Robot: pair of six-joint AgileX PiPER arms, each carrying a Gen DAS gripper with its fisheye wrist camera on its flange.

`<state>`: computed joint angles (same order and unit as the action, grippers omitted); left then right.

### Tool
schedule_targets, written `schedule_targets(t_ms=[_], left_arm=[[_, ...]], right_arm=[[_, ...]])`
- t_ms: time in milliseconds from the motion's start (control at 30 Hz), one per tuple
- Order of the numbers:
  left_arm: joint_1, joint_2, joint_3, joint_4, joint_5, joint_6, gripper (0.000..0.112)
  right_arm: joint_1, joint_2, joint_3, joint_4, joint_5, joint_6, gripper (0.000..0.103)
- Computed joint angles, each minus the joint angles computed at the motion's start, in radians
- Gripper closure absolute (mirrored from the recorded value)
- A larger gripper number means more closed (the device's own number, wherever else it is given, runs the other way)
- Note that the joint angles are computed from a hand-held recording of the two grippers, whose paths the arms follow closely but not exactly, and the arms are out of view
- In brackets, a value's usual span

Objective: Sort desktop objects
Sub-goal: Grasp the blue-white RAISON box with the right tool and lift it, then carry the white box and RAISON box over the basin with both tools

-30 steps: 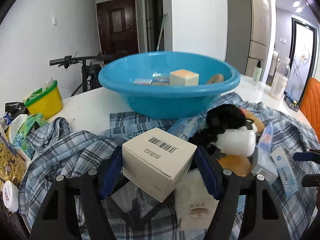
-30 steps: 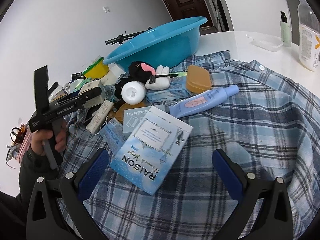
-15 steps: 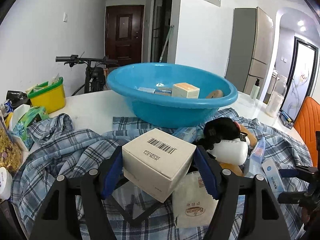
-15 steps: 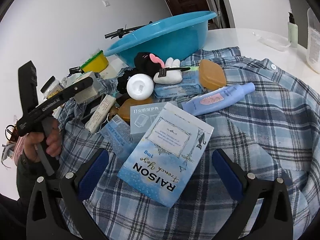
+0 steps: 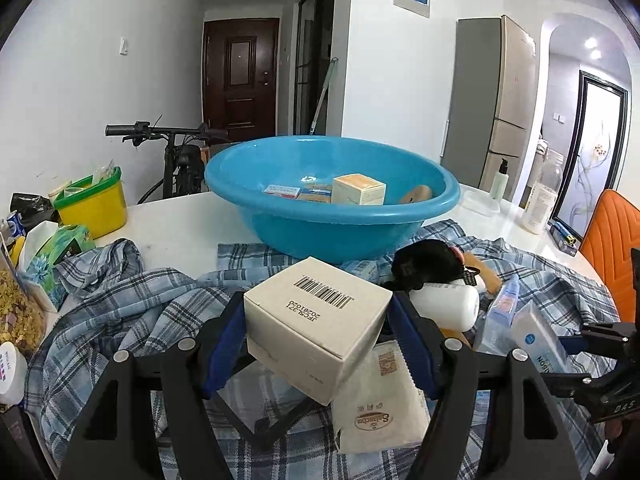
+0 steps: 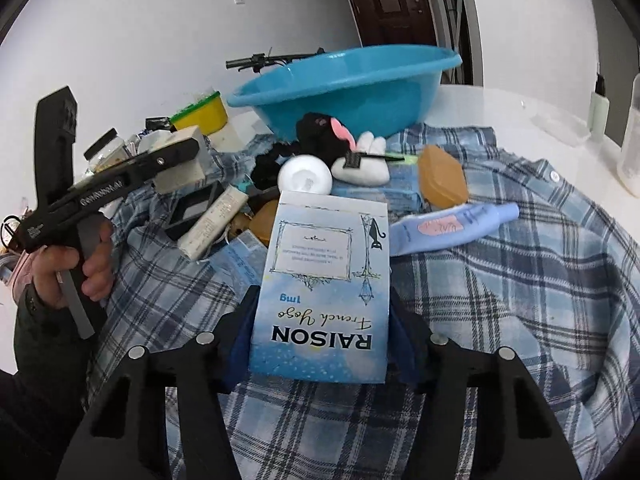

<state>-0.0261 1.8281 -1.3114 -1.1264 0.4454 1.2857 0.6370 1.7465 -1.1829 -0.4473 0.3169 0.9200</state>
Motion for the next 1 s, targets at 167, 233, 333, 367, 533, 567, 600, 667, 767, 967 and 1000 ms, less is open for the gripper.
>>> schedule_targets(t_ms=[167, 233, 333, 367, 533, 567, 600, 667, 767, 967, 1000], left_arm=[[0.004, -0.008, 0.006, -0.029, 0.015, 0.026, 0.039], [0.005, -0.016, 0.015, -0.046, 0.018, 0.042, 0.039], [0.008, -0.018, 0.015, -0.053, 0.026, 0.044, 0.039], [0.008, -0.018, 0.016, -0.053, 0.025, 0.043, 0.039], [0.005, -0.023, 0.024, -0.069, 0.011, 0.059, 0.039], [0.006, -0.024, 0.025, -0.068, 0.014, 0.058, 0.039], [0.007, -0.024, 0.024, -0.069, 0.015, 0.057, 0.039], [0.008, -0.024, 0.023, -0.069, 0.017, 0.056, 0.039], [-0.011, -0.043, 0.054, -0.116, -0.059, 0.108, 0.039], [-0.005, -0.038, 0.046, -0.105, -0.049, 0.091, 0.039], [-0.004, -0.038, 0.044, -0.103, -0.043, 0.088, 0.039]], right_arm=[[0.004, -0.025, -0.002, -0.055, 0.006, 0.052, 0.046], [0.009, -0.03, -0.015, -0.086, 0.023, 0.075, 0.046], [0.015, -0.037, -0.036, -0.141, 0.049, 0.113, 0.046], [0.017, -0.04, -0.044, -0.16, 0.056, 0.125, 0.046], [0.017, -0.027, -0.112, -0.199, 0.106, 0.113, 0.046], [0.015, -0.025, -0.125, -0.201, 0.111, 0.106, 0.046], [0.01, -0.022, -0.139, -0.193, 0.113, 0.09, 0.046], [0.0, -0.018, -0.165, -0.189, 0.118, 0.069, 0.046], [-0.013, -0.004, -0.223, -0.178, 0.134, 0.024, 0.046], [-0.058, 0.035, -0.389, -0.121, 0.177, -0.11, 0.046], [-0.068, 0.043, -0.423, -0.109, 0.184, -0.137, 0.046]])
